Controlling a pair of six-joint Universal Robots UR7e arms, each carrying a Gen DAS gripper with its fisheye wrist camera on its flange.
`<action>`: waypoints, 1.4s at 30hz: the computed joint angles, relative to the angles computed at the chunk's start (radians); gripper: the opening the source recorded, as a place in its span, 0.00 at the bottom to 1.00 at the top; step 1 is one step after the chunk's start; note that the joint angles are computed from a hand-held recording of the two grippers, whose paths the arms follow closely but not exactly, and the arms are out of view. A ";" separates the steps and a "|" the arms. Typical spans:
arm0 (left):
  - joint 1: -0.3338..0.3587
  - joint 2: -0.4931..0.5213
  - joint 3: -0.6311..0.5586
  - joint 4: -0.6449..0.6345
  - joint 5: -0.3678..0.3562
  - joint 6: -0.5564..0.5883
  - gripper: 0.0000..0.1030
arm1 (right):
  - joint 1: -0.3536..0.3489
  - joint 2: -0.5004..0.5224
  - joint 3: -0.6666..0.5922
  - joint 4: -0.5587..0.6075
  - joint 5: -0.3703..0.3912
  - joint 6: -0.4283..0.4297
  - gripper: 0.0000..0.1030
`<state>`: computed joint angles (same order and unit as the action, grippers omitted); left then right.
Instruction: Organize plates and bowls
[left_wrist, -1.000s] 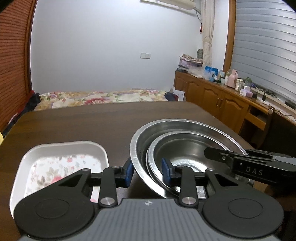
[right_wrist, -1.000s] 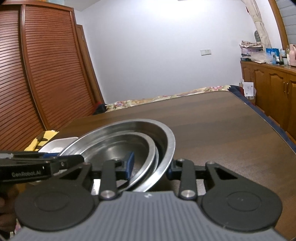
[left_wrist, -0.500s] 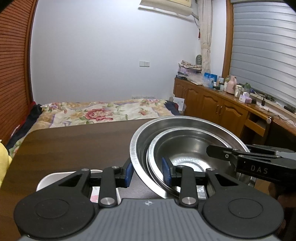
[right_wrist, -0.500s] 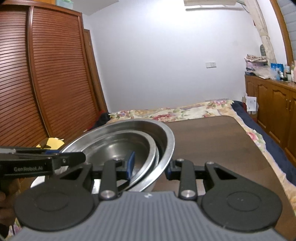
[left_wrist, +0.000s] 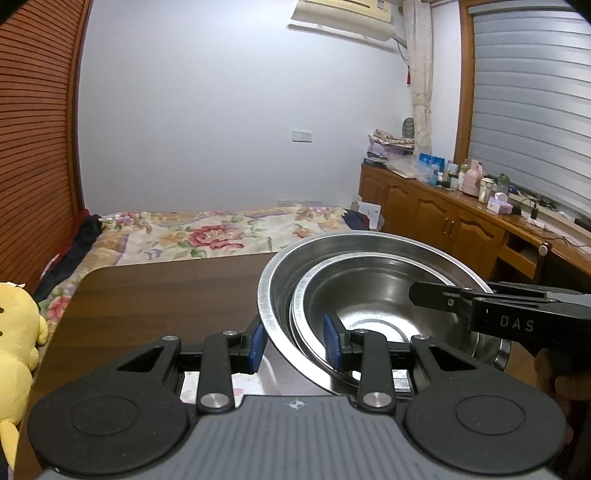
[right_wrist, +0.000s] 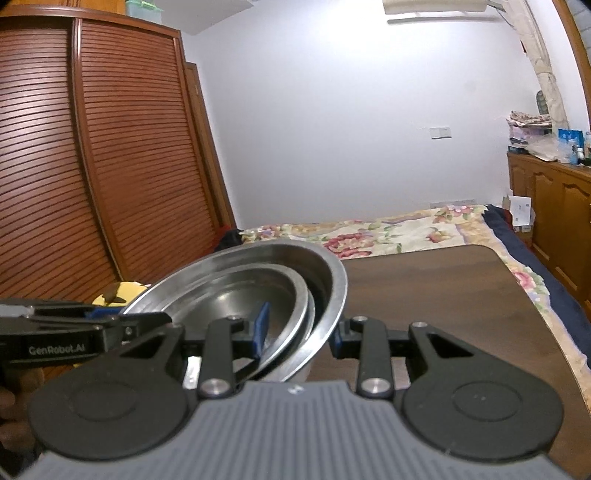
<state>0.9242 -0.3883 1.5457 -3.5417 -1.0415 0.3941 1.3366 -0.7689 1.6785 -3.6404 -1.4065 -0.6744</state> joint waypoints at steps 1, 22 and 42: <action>0.000 -0.003 0.004 -0.006 0.004 0.001 0.34 | 0.003 0.001 0.000 0.002 0.000 -0.002 0.34; 0.052 -0.062 0.061 -0.056 0.076 -0.025 0.34 | 0.069 0.055 -0.045 0.107 -0.015 -0.065 0.34; 0.099 -0.070 0.079 -0.040 0.119 -0.073 0.34 | 0.099 0.126 -0.104 0.185 -0.065 -0.091 0.34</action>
<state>1.0237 -0.4581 1.6249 -3.5821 -0.9225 0.3215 1.4357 -0.6427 1.5748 -3.4557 -1.4714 -0.7658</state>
